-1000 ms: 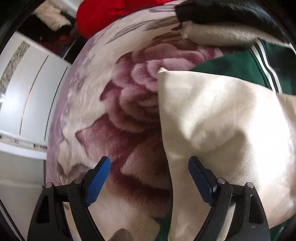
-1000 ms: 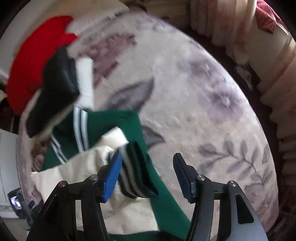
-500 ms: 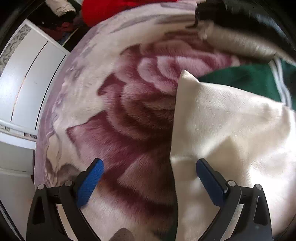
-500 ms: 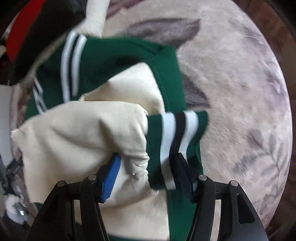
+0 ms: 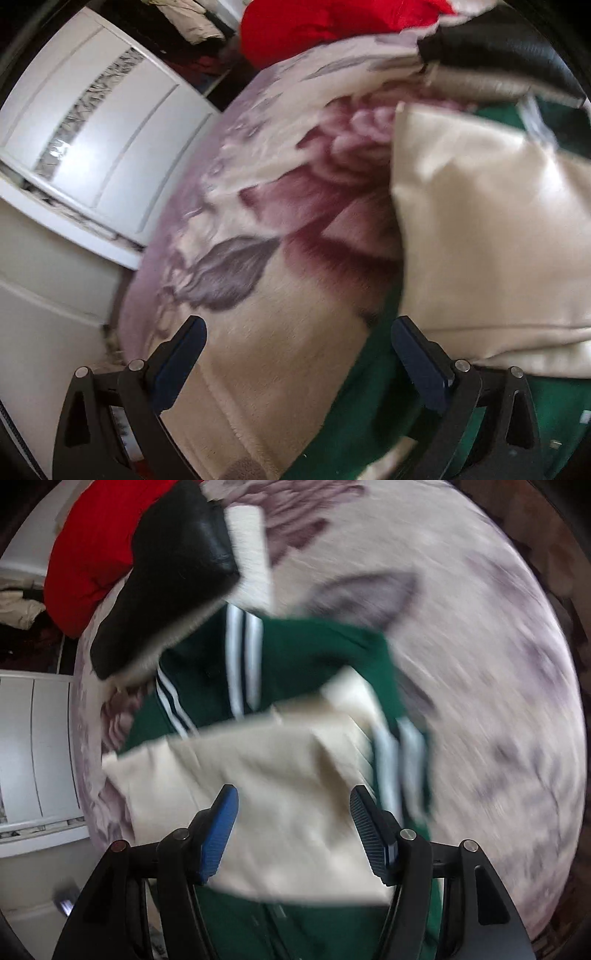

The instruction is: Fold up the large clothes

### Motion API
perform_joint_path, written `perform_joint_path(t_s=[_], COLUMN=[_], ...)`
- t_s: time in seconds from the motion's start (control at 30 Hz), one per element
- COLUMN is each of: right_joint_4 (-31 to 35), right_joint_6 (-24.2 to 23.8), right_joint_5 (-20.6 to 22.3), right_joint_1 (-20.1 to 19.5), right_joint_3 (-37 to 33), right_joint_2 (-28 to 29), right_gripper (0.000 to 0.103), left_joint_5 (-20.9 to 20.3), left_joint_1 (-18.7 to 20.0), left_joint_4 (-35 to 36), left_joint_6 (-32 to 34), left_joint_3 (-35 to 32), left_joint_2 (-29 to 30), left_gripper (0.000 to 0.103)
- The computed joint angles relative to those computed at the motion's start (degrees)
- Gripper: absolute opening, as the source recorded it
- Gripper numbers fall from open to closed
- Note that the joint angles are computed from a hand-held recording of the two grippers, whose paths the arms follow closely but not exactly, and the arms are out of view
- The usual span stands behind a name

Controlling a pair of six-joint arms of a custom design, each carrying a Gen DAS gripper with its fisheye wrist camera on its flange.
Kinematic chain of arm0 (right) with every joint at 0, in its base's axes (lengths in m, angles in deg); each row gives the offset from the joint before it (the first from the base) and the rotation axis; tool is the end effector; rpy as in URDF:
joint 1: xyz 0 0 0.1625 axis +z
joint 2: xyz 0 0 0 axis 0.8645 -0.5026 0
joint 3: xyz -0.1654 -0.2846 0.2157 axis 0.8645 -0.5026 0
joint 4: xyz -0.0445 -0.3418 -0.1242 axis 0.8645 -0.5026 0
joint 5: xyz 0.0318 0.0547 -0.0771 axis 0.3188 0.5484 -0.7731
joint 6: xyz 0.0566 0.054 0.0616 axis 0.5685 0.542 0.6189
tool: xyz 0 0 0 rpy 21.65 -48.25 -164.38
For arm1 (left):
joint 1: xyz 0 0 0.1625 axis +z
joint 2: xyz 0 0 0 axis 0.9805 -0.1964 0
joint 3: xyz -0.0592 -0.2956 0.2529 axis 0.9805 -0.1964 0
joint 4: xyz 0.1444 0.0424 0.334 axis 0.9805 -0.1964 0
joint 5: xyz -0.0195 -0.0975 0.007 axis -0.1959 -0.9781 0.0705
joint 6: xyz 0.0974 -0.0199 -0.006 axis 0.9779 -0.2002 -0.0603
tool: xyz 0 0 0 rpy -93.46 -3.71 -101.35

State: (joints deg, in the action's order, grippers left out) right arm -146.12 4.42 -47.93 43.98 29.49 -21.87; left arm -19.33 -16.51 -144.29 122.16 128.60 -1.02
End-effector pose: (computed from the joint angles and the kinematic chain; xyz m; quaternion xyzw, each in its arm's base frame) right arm 0.2252 -0.5987 0.2556 -0.4396 -0.8425 0.2520 0.1830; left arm -0.1330 -0.7339 0.2717 0.3255 0.7584 -0.1278 0.5500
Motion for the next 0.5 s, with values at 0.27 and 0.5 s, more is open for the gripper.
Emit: perform_joint_path(t_s=[0.27, 0.5], right_joint_4=[17.23, 30.87], right_joint_6=[-3.76, -0.88], right_joint_5=[5.66, -7.03], right_joint_1=[-10.29, -7.5], right_joint_3=[-31.83, -47.43], right_joint_2=[20.74, 27.92], right_gripper=[0.016, 0.0], left_joint_5=[3.13, 1.25], left_joint_1=[1.48, 1.76], left_joint_4=[-1.54, 7.5], left_joint_6=[-1.36, -8.67], left_joint_3=[2.17, 0.78], left_joint_2=[1.34, -0.24], left_gripper=[0.103, 0.103])
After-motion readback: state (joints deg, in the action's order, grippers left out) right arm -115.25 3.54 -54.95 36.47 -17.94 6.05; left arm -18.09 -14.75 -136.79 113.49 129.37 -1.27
